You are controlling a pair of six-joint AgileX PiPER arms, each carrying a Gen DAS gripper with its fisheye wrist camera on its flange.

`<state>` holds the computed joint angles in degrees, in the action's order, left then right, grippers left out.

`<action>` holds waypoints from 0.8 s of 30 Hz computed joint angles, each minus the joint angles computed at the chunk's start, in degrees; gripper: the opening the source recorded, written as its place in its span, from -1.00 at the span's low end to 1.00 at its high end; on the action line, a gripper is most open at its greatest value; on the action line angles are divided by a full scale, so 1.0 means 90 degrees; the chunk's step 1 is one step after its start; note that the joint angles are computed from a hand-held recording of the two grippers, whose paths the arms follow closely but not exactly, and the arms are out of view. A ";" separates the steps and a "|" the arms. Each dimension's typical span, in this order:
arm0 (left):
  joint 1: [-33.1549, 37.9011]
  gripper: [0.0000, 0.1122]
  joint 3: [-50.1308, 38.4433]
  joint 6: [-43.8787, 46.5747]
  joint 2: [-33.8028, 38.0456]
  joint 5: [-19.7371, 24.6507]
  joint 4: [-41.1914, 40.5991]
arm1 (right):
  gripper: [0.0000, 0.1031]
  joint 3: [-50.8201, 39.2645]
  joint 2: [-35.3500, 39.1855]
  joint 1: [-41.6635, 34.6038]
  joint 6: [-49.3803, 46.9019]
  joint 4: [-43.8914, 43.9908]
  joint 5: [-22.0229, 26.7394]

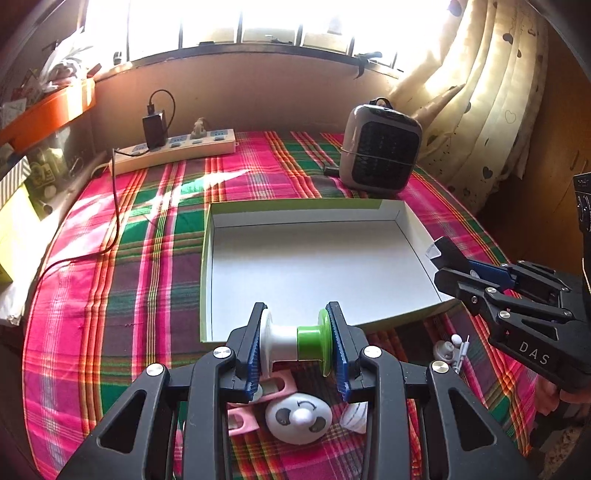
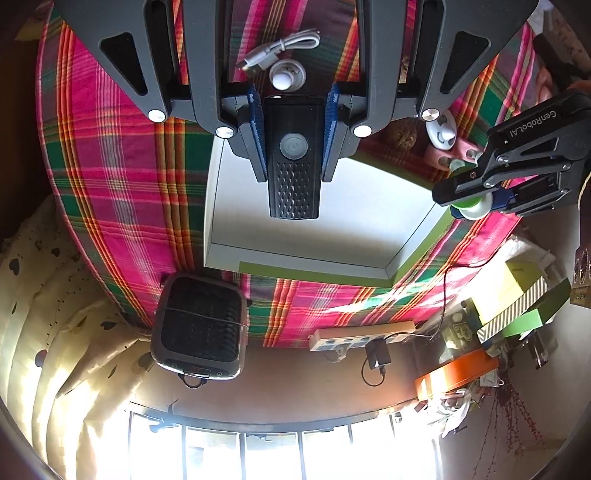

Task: Organize objects
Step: 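Carry the spool with the left gripper while the right gripper carries the remote into the box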

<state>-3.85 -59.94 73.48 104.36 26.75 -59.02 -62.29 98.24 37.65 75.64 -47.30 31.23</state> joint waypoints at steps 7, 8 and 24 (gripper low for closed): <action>-0.0220 -0.47 -0.1104 -0.1008 0.0798 0.0098 0.0768 | -0.46 -0.0656 0.0535 -0.0438 -0.0813 0.0611 -0.0036; -0.0249 -0.47 -0.1266 -0.1218 0.0912 0.0116 0.0935 | -0.46 -0.0798 0.0663 -0.0518 -0.0984 0.0774 -0.0037; -0.0699 -0.47 -0.3248 -0.3001 0.2312 0.0347 0.2575 | -0.46 -0.2162 0.1850 -0.1038 -0.2133 0.1812 0.0167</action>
